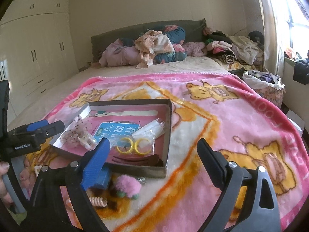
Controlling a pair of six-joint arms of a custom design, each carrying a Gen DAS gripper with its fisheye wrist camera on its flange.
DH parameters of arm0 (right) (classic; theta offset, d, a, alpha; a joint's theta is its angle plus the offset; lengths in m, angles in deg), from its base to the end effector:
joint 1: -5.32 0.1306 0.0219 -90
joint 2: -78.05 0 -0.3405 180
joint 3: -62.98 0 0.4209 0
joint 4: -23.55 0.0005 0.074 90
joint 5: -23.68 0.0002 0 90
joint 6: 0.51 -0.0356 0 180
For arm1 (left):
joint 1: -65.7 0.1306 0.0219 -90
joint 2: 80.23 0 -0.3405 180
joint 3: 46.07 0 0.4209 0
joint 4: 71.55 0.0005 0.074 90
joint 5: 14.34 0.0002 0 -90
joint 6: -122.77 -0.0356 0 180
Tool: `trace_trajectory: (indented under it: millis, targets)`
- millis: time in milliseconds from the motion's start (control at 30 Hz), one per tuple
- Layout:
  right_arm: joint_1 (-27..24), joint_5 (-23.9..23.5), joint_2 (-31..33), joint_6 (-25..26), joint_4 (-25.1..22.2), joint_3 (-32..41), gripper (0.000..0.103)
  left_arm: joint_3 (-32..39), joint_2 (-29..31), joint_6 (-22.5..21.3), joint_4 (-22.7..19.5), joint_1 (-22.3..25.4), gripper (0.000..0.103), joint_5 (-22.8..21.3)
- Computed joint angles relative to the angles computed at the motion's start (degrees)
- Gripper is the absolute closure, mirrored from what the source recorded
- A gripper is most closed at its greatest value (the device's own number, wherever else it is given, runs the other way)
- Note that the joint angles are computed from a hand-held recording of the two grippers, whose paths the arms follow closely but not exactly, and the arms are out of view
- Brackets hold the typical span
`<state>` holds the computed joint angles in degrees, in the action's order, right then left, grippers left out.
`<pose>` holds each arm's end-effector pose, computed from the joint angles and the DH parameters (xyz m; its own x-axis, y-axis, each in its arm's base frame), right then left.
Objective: Organize jewelry
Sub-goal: 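Move both open tools back toward the remaining hair accessories beside the box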
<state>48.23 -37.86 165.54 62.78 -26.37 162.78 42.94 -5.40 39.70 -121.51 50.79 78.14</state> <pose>0.3792 0.3287 0.4961 -0.5441 0.0338 -0.8384 -0.0868 0.9916 0.0963 0.4147 -0.1125 0.4981 -0.5960 0.0339 -0.8023 0.2207 0.9676 -0.1230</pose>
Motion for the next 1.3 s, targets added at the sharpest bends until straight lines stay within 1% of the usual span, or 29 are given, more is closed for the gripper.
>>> trace_trajectory:
  millis: [233, 567, 733, 1100, 1300]
  targets:
    - [1.72, 1.19, -1.55, -0.03, -0.17, -0.97, 0.014, -2.14, -3.19, -0.14, 0.10, 0.07, 0.013, -0.81]
    - [3.78, 2.35, -3.71, -0.90, -0.67, -3.12, 0.014, -4.79, -6.78, -1.05, -0.76, -0.11, 0.012, -0.41]
    - [4.53, 2.66, -4.58, -0.95, -1.04, -4.14, 0.014, -7.21, -9.28, -2.18, -0.34, -1.05, 0.012, -0.26]
    - [5.86, 2.89, -7.45, -2.25, -3.10, -7.39, 0.014, -11.23, -12.20, -3.77, -2.05, -3.34, 0.013, -0.09]
    - [6.31, 3.30, -8.75, -2.86, -3.70, -8.74, 0.014, -14.18, -14.17, -4.22, -2.00, -4.95, 0.013, 0.06]
